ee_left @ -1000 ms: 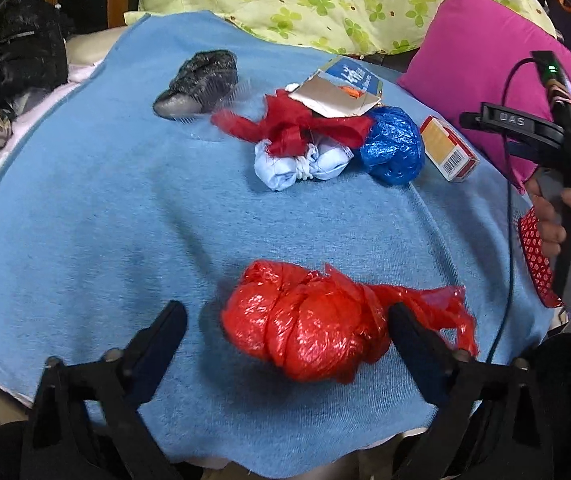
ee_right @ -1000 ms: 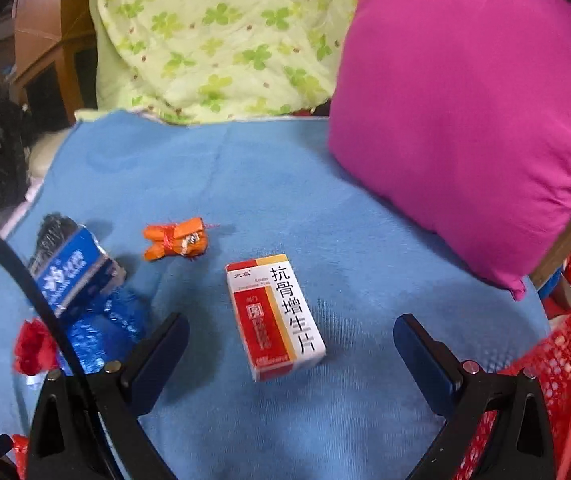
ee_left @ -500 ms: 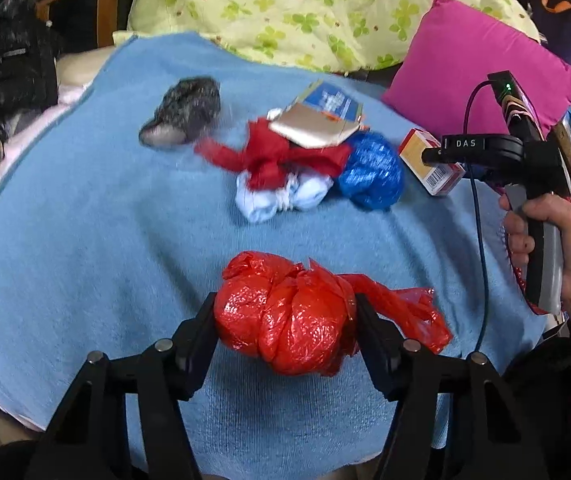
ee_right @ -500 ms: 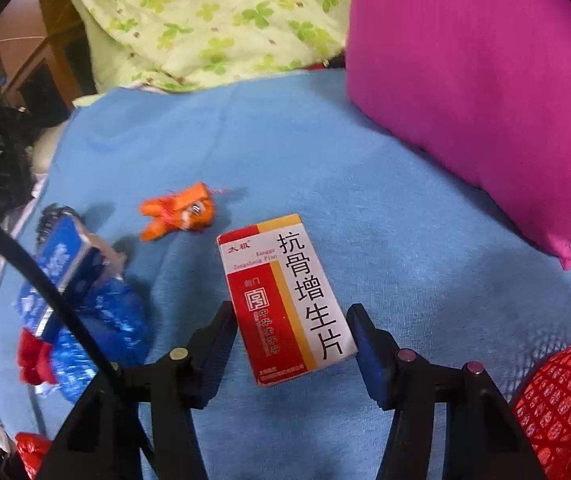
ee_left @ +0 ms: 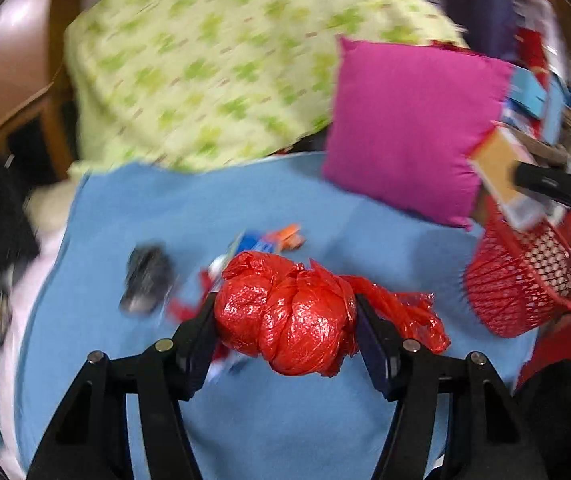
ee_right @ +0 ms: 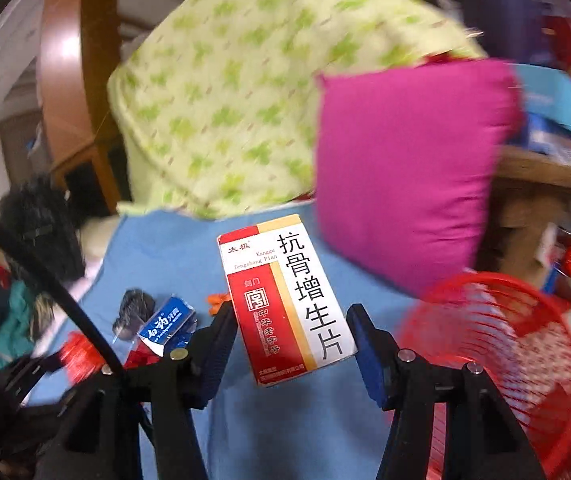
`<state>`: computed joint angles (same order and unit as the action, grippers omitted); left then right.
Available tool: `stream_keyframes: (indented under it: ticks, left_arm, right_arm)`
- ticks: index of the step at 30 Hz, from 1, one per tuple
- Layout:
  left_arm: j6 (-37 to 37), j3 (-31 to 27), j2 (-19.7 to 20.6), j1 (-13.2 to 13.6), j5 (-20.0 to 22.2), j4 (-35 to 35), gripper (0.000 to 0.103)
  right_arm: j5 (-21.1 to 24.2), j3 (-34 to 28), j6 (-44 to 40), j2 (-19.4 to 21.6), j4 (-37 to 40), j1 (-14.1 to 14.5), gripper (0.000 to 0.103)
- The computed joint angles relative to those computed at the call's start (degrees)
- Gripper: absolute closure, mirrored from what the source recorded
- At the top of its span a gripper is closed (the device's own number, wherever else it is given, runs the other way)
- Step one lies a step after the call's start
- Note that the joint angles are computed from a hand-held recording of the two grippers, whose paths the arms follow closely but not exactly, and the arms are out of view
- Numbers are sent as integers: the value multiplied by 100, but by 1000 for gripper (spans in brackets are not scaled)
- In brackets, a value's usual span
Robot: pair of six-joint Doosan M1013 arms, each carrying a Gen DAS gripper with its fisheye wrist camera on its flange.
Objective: Collect trash
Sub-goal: 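Carry the red bag and medicine box over the red mesh basket and open both tools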
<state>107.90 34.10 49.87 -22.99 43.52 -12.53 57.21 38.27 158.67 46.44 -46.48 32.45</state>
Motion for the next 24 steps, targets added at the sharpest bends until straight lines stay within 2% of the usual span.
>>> stream_keyframes:
  ticks: [3, 6, 9, 15, 18, 21, 24]
  left_arm:
    - [505, -348, 89, -154, 144, -356, 37]
    - [997, -382, 37, -342, 99, -764, 37]
    - [1403, -320, -63, -533, 143, -1181, 37]
    - [1989, -42, -293, -752, 107, -1536, 37]
    - [1971, -93, -295, -783, 244, -1622, 37]
    - [2009, 65, -379, -815, 80, -1649, 37]
    - [1899, -44, -311, -836, 57, -1464, 37]
  right_arm:
    - [427, 1029, 904, -683, -604, 104, 43]
    - [895, 1636, 1298, -1107, -798, 168, 43]
    - [1046, 2224, 1675, -1492, -889, 175, 43]
    - [938, 2878, 2336, -1899, -1076, 106, 44]
    - [766, 3149, 2652, -2036, -1136, 72, 43]
    - [552, 3331, 2820, -2105, -1105, 4, 43]
    - [289, 3597, 3131, -2215, -1133, -70, 43]
